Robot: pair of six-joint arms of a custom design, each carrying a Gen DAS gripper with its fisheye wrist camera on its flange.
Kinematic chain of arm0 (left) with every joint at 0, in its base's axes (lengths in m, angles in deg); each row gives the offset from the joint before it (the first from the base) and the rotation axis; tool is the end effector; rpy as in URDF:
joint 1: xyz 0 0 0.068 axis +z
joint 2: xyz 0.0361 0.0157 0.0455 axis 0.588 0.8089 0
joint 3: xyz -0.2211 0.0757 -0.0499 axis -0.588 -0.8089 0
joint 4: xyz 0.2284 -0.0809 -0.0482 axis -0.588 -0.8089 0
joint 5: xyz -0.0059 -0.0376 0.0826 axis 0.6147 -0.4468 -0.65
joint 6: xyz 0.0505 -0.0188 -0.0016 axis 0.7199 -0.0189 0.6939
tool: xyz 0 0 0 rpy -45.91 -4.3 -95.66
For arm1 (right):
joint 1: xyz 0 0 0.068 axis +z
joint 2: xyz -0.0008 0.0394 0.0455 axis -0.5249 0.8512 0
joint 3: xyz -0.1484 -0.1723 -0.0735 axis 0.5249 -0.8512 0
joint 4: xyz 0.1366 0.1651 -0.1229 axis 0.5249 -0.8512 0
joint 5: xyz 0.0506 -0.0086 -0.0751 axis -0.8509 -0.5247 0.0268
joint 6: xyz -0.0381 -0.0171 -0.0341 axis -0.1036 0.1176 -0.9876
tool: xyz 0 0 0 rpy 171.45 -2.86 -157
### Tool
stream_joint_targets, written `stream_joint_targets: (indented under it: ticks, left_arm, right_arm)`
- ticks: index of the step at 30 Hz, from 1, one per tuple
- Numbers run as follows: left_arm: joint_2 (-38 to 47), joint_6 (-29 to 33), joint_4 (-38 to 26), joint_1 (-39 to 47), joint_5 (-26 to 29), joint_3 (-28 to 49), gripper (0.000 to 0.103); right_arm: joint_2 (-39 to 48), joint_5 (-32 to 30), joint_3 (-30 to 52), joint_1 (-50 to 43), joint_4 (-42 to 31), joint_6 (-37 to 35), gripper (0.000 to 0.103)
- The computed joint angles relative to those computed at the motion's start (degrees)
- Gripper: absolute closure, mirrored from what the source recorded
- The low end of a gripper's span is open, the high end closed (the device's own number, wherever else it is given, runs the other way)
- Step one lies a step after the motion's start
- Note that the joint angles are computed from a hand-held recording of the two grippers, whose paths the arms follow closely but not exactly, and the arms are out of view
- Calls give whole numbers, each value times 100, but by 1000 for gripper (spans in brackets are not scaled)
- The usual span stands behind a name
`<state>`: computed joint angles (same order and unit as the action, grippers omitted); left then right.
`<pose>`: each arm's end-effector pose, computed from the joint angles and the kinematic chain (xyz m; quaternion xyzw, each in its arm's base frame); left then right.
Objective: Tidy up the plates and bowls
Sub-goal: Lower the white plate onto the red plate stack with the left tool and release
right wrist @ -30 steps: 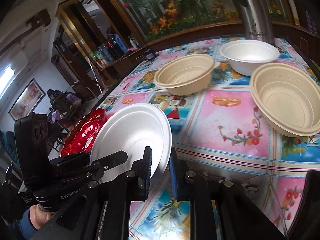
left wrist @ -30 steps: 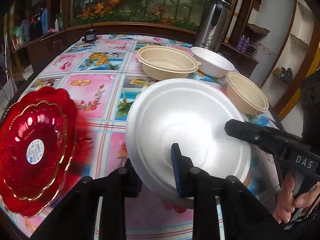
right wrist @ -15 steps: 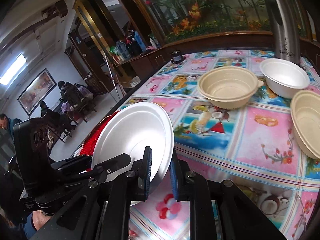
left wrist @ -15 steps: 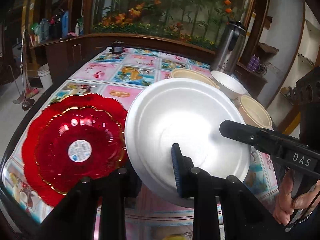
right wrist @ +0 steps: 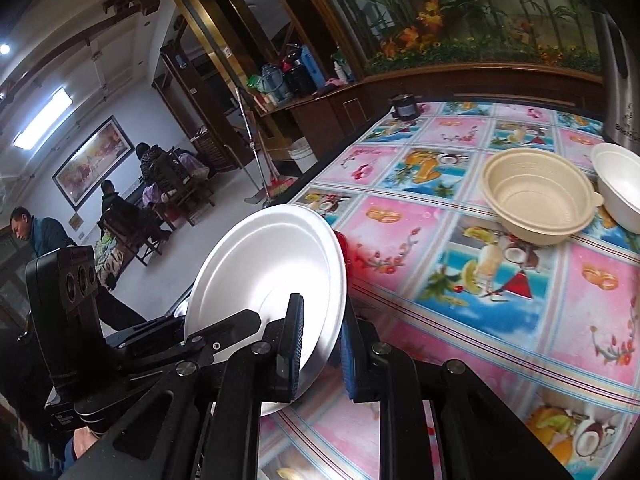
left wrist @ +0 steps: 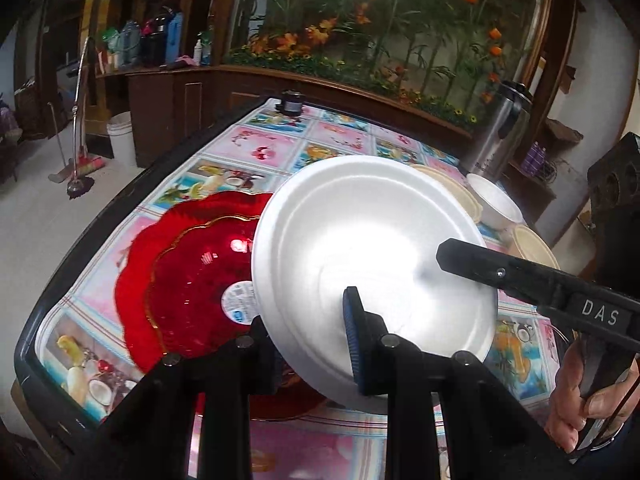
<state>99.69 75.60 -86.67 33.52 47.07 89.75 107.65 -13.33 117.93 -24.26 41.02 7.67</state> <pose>0.3006 -0.0269 0.1762 0.1332 0.9054 -0.1772 0.3621 0.3146 0.0545 0.1885 -0.0108 0.8938 0.2562 0.3679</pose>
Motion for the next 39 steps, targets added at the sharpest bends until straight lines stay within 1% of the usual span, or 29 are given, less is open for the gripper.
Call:
stream_joint_targets:
  ticks: [3, 7, 15, 19, 20, 21, 22, 23, 27, 28, 29, 31, 32, 35, 39]
  left_arm:
    - [170, 50, -36, 233, 61, 138, 79]
    - [642, 56, -91, 436, 92, 493, 79]
    - [1468, 29, -70, 657, -102, 902, 79]
    - [1646, 29, 13, 653, -230, 945, 79]
    - [1636, 26, 62, 627, -305, 920, 76]
    - [1645, 21, 53, 639, -271, 930, 75]
    - [1638, 6, 62, 647, -241, 923, 71]
    - [1616, -8, 101, 636, -269, 891, 65]
    - [1522, 25, 90, 658, -198, 824, 55]
    - [1492, 23, 102, 647, -226, 810, 48]
    - [1426, 25, 136, 634, -279, 758, 38]
    - [1309, 15, 180, 669, -293, 671, 28]
    - [1279, -4, 181, 695, -264, 654, 28]
    - [1224, -22, 119, 752, -242, 659, 27]
    - [1084, -22, 80, 801, -212, 599, 27]
  right_arm:
    - [400, 116, 387, 220, 5, 60, 84]
    - [909, 207, 890, 421, -43, 156, 84]
    - [2096, 307, 1937, 662, -303, 360, 84]
    - [2485, 366, 2250, 718, -431, 397, 84]
    - [2605, 349, 2330, 710, -471, 420, 84]
    - [2663, 335, 2363, 710, -490, 425, 84]
    - [2703, 334, 2382, 710, -508, 411, 84]
    - [2726, 360, 2383, 711, -511, 404, 84]
    - [2764, 429, 2385, 731, -504, 331, 83]
    - [2747, 466, 2376, 744, -505, 313, 83]
    - [2734, 498, 2366, 751, -503, 296, 83]
    - [2677, 496, 2320, 747, -498, 299, 83]
    - [2643, 473, 2282, 730, -479, 311, 82]
    - [2563, 385, 2180, 668, -406, 331, 73]
    - [2337, 304, 1948, 593, -254, 355, 72]
